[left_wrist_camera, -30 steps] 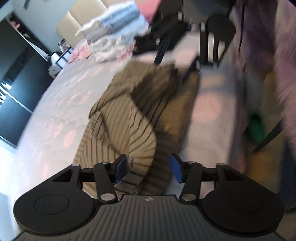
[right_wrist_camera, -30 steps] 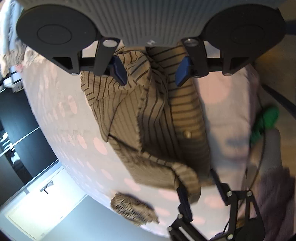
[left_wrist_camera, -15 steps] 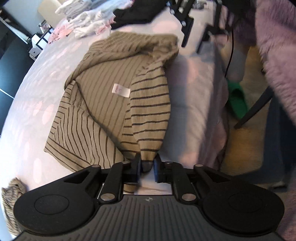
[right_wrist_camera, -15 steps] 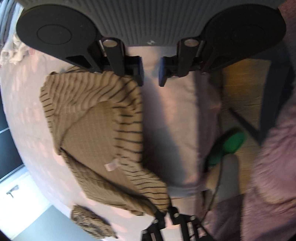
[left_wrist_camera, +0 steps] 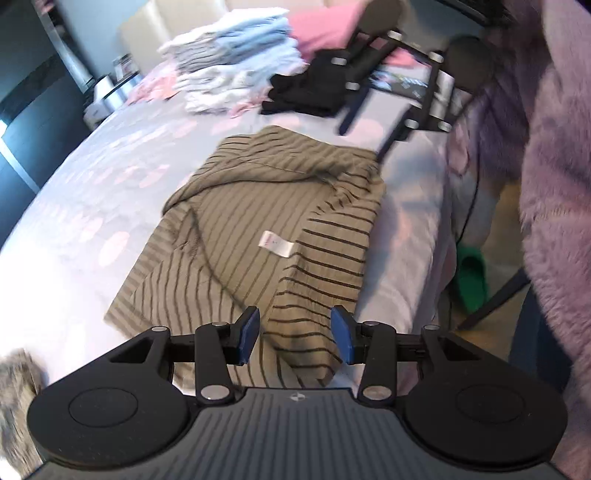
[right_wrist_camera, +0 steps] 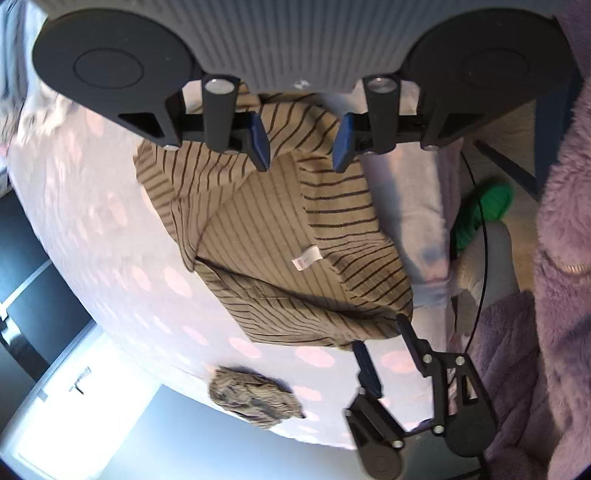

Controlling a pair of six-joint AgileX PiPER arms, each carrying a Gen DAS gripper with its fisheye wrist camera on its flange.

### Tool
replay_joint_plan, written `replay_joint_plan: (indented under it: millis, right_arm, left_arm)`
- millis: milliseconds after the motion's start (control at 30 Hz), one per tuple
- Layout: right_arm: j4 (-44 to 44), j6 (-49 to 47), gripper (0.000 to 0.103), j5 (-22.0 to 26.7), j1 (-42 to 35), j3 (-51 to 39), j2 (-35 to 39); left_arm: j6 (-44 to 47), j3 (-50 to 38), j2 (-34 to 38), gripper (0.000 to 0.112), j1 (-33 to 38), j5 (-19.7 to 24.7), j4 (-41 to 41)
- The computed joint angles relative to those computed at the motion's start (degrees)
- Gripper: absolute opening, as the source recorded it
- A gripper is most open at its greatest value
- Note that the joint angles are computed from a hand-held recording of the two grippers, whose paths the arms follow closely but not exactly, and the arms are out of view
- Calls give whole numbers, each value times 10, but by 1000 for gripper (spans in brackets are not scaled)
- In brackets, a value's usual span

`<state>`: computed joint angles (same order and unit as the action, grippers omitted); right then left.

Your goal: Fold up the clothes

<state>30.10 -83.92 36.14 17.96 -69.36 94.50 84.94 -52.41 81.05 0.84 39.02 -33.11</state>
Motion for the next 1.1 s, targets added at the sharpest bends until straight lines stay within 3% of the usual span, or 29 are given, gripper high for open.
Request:
replay_joint_plan:
  millis: [167,300,367,467,533,633,800,900,967,1100]
  right_arm:
    - [-89,-60,39,-48,40,-3,24]
    - [-143,-59,39,-12,47,-42,59]
    - [-195,-25,38,-16,55,-48,72]
    - [-243,24,21,-20,55,-54,82]
    - [-235,45,7,-9,46,-64,83]
    - [-205,64,4,-4,32,-67,65]
    - [-186,144,1,-26,9,-68,34]
    - [-285,270,0,-89,24,-53,32]
    - [-299,299,0,-93,25,-59,39]
    - [-141,167,4,-60,2,-55,22]
  left_arm:
    - [55,10,35,39,-48,-60,38]
    - [39,6,61,36,-63,-90,84]
    - [20,2,66,30,-59,-88,102]
    - [15,2,65,20,-50,-86,119]
    - [37,7,59,11,-41,-82,110]
    - [51,12,46,1,-31,-81,96]
    - [87,8,11,0,13,-85,-1]
    - [75,9,8,0,17,-161,-45]
    - [66,0,20,0,14,-184,-48]
    - [80,1,18,0,11,-177,-33]
